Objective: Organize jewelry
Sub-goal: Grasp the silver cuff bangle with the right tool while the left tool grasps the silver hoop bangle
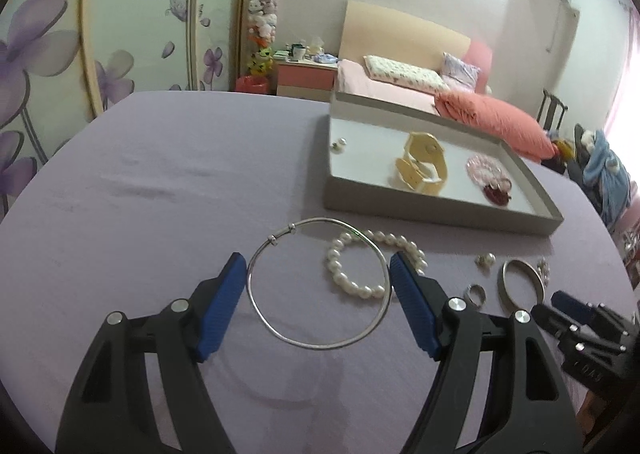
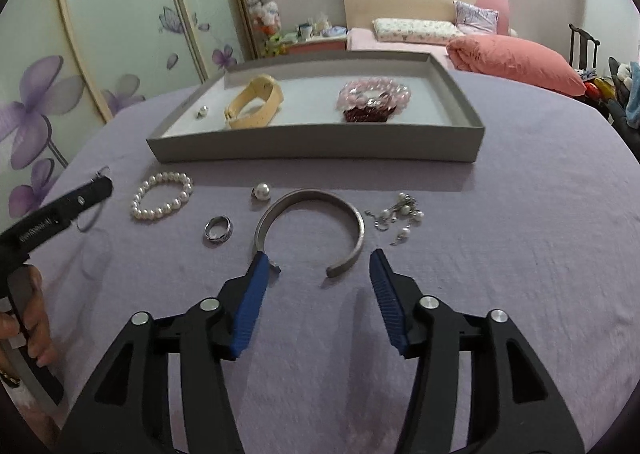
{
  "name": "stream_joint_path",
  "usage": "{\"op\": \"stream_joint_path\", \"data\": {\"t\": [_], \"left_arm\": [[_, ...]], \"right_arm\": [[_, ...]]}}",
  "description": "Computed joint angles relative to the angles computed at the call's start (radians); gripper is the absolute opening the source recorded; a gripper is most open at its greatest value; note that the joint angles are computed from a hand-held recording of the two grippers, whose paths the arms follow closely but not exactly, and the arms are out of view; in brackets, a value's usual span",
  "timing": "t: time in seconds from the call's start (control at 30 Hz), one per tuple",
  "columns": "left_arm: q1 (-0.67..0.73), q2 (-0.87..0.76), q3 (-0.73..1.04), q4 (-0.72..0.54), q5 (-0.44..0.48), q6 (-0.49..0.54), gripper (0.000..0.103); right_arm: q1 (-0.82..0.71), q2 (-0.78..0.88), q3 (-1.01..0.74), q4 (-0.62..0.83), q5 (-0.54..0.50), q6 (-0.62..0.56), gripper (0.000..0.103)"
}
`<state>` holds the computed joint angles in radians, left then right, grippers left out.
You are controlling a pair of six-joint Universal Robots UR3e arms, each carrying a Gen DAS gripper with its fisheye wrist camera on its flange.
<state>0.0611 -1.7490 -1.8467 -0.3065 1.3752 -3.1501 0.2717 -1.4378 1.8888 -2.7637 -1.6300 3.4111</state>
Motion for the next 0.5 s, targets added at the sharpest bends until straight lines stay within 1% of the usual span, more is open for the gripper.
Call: {"op": "stream_joint_path", "data": {"t": [0.13,0.4,0.5], "left_arm": [[0.026,-0.001,-0.010,0.012,-0.028,-0.008,0.072],[0.047,0.001,-0.024,0.033,-0.060,-0.014,0.072],[0.050,-0.004,-0.021,0.031,-0.062,-0.016,0.072]], "right_arm": [[0.006,0.034,-0.044,0.044,-0.002,0.000,0.061],[0.031,0.120,-0.169,0.110,-0.045,-0.008,0.065],[0.042,0.147,-0.212,0.137,-0.063,-0.016,0.070]]}}
